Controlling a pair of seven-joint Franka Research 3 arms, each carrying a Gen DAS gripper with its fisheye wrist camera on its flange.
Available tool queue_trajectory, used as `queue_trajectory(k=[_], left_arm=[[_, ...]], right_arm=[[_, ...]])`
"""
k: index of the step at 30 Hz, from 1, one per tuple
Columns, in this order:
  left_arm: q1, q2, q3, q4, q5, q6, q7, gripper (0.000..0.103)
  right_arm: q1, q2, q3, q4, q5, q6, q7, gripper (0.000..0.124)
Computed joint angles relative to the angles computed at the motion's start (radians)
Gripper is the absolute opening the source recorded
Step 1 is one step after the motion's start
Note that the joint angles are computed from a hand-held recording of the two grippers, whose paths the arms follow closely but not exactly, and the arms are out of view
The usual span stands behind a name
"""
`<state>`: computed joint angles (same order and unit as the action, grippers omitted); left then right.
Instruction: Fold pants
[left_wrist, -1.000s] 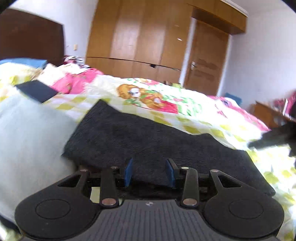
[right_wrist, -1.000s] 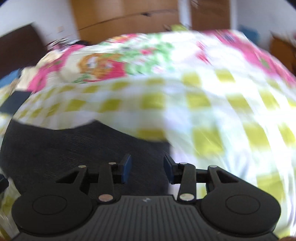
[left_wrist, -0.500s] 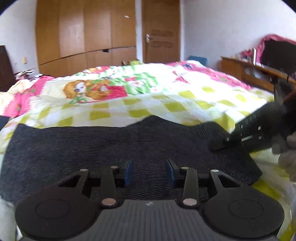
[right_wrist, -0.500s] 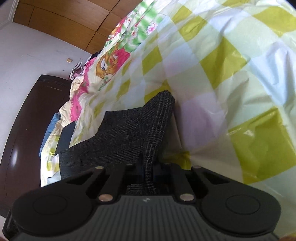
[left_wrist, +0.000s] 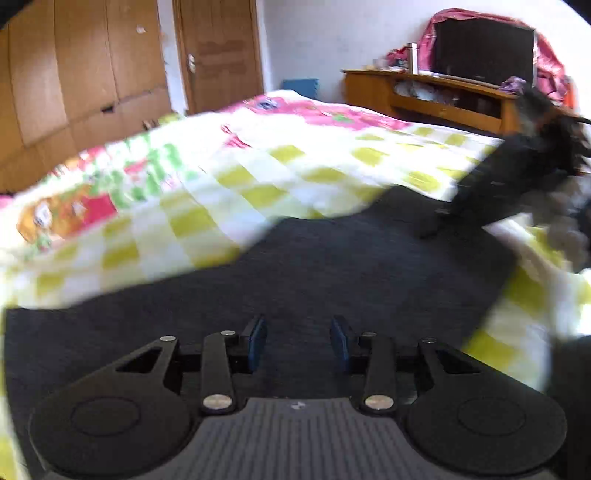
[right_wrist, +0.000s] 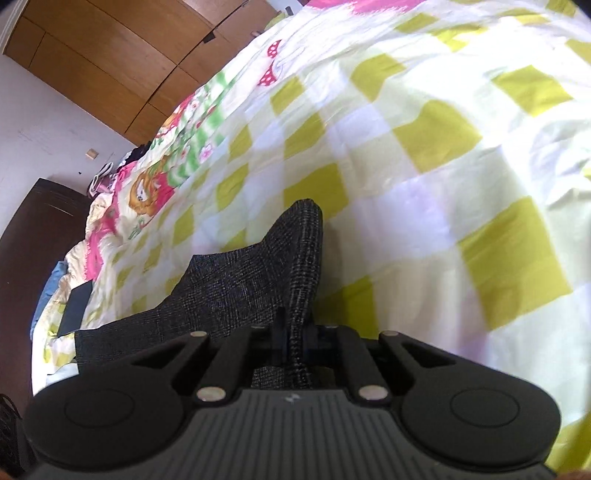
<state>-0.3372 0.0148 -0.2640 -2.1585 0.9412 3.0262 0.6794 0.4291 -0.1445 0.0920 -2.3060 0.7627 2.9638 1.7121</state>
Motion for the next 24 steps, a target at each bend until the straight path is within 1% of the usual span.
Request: queue_trajectory(k=[1,2,3,4,6,7,9,11,12,13,14,15,16,17,18,19,20,24], left_arm=[[-0.002,0.013,0.003,0.020,0.055,-0.030,-0.061,0.051],[-0.004,0.026,0.002,0.029,0.040,-0.061,-0.058,0.051],[-0.003,0.039,-0.001,0.032,-0.032,-0.087,0.008,0.051],[-0.005,0.044,-0.001,0.026,-0.060,-0.103,0.041,0.052],[-0.017,0.040,0.003,0.025,-0.040,-0.130,0.042,0.051],[-0.023,0.034,0.001,0.031,-0.034,-0.143,0.041,0.051],[-0.029,0.027,0.006,0.047,0.040,-0.122,-0.025,0.052],[-0.039,0.042,0.004,0.082,0.112,-0.157,-0.087,0.052],[-0.041,0.064,0.002,0.099,0.092,-0.176,-0.072,0.052],[-0.039,0.084,-0.007,0.102,0.003,-0.192,0.009,0.052],[-0.043,0.101,-0.006,0.104,-0.030,-0.206,0.027,0.052],[-0.053,0.105,0.007,0.100,0.000,-0.202,-0.015,0.052],[-0.060,0.102,0.011,0.101,0.007,-0.207,-0.026,0.052],[-0.062,0.098,0.010,0.103,-0.013,-0.215,-0.013,0.052],[-0.062,0.092,0.010,0.103,-0.031,-0.216,-0.011,0.052],[-0.060,0.089,0.008,0.100,-0.056,-0.211,0.000,0.052],[-0.059,0.088,0.007,0.097,-0.079,-0.209,0.015,0.052],[-0.065,0.081,0.010,0.094,-0.075,-0.220,0.004,0.052]], right_arm=[[0.034,0.000,-0.028,0.001,0.111,0.003,-0.090,0.010],[0.052,0.001,-0.039,0.001,0.194,0.011,-0.150,0.013],[0.054,0.003,-0.038,0.001,0.230,0.014,-0.171,0.013],[0.056,0.004,-0.034,0.000,0.256,0.019,-0.194,0.013],[0.061,0.000,-0.026,-0.003,0.305,0.039,-0.236,0.014],[0.075,-0.002,-0.033,0.002,0.376,0.042,-0.300,0.015],[0.075,-0.008,-0.029,0.003,0.432,0.043,-0.346,0.022],[0.069,-0.001,-0.025,0.012,0.469,0.031,-0.365,0.028],[0.067,0.007,-0.020,0.019,0.487,0.034,-0.369,0.028],[0.064,0.013,-0.016,0.024,0.504,0.027,-0.376,0.028],[0.053,0.014,-0.006,0.023,0.462,0.020,-0.334,0.028],[0.045,0.011,0.007,0.018,0.417,0.030,-0.291,0.020],[0.046,0.008,0.009,0.018,0.414,0.037,-0.290,0.014],[0.055,0.001,0.005,0.019,0.452,0.044,-0.314,0.010],[0.058,-0.005,0.005,0.018,0.469,0.050,-0.318,0.010],[0.054,-0.010,0.013,0.016,0.436,0.057,-0.288,0.009],[0.050,-0.014,0.020,0.014,0.396,0.062,-0.258,0.009],[0.037,-0.021,0.045,0.019,0.216,0.075,-0.109,0.009]])
